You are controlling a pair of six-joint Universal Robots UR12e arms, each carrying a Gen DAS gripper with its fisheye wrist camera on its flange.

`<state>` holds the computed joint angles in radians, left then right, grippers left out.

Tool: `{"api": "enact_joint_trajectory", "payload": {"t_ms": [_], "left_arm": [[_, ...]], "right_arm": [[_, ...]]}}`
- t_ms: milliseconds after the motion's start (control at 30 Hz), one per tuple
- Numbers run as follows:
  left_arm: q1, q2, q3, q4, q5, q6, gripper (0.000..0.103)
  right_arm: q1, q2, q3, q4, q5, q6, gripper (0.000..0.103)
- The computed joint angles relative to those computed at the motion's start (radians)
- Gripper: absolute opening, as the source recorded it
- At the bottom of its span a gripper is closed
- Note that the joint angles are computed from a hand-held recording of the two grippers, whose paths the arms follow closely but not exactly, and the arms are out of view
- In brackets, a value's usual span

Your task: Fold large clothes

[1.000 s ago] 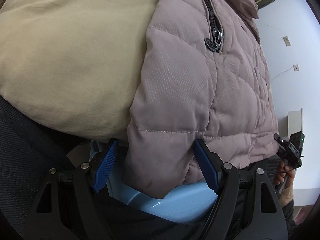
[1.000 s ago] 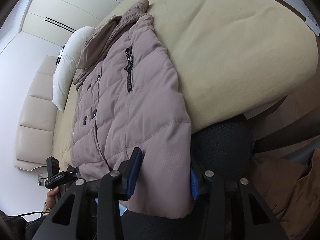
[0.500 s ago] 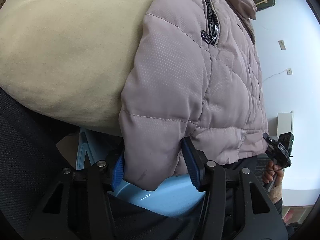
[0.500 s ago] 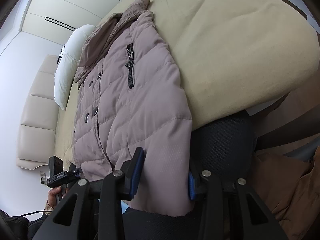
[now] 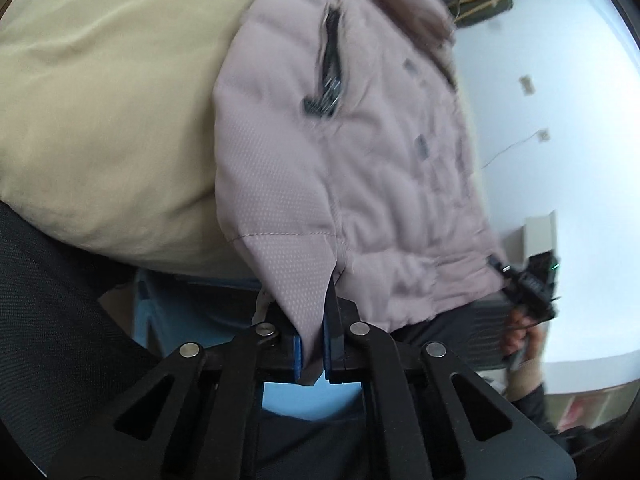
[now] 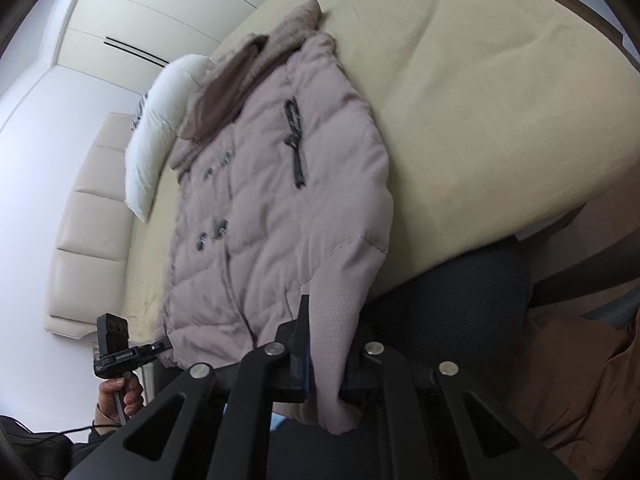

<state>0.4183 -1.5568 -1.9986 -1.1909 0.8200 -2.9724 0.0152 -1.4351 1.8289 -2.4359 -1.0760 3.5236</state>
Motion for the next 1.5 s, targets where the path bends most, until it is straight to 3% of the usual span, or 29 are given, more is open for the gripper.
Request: {"api": "enact_joint_trajectory", "payload": {"t_ms": [200,400,600,867,1000,1167,1300,1500], "left_arm": [[0.043,-0.007,0.029,0.144,-0.176,-0.111,0.005],[0.05,-0.065,0.095,0.32,-0.262,-0.237,0.005],[0.041,-0.151,0.186,0.543,-0.282,-0.427,0.005],[0.014,-0.328,0.417,0.737,-0.25,-0.647,0.005],[-0.012,-0.442,0.582,0.735,-0.197,-0.703,0.005],[-0.044,-0.577,0.791,0.669,-0.117,-0.712,0.005],[-0.07,-0.683,0.942,0.585,-0.057,-0.69,0.005],[-0.093,-0.837,1.131,0.449,0.018,-0.728,0.005]], "right_arm": [[0.0,0.024,-0.031,-0.167,0.039,0.052,0.01],[0.012,0.089,-0.129,-0.292,0.028,0.067,0.009],[0.023,0.184,-0.275,-0.347,0.011,0.075,0.009],[0.036,0.352,-0.54,-0.358,-0.068,0.1,0.009],[0.046,0.461,-0.721,-0.299,-0.127,0.093,0.009],[0.049,0.609,-0.953,-0.196,-0.195,0.106,0.009],[0.053,0.752,-1.177,-0.054,-0.252,0.096,0.009],[0.058,0.954,-1.496,0.192,-0.327,0.097,0.009]]}}
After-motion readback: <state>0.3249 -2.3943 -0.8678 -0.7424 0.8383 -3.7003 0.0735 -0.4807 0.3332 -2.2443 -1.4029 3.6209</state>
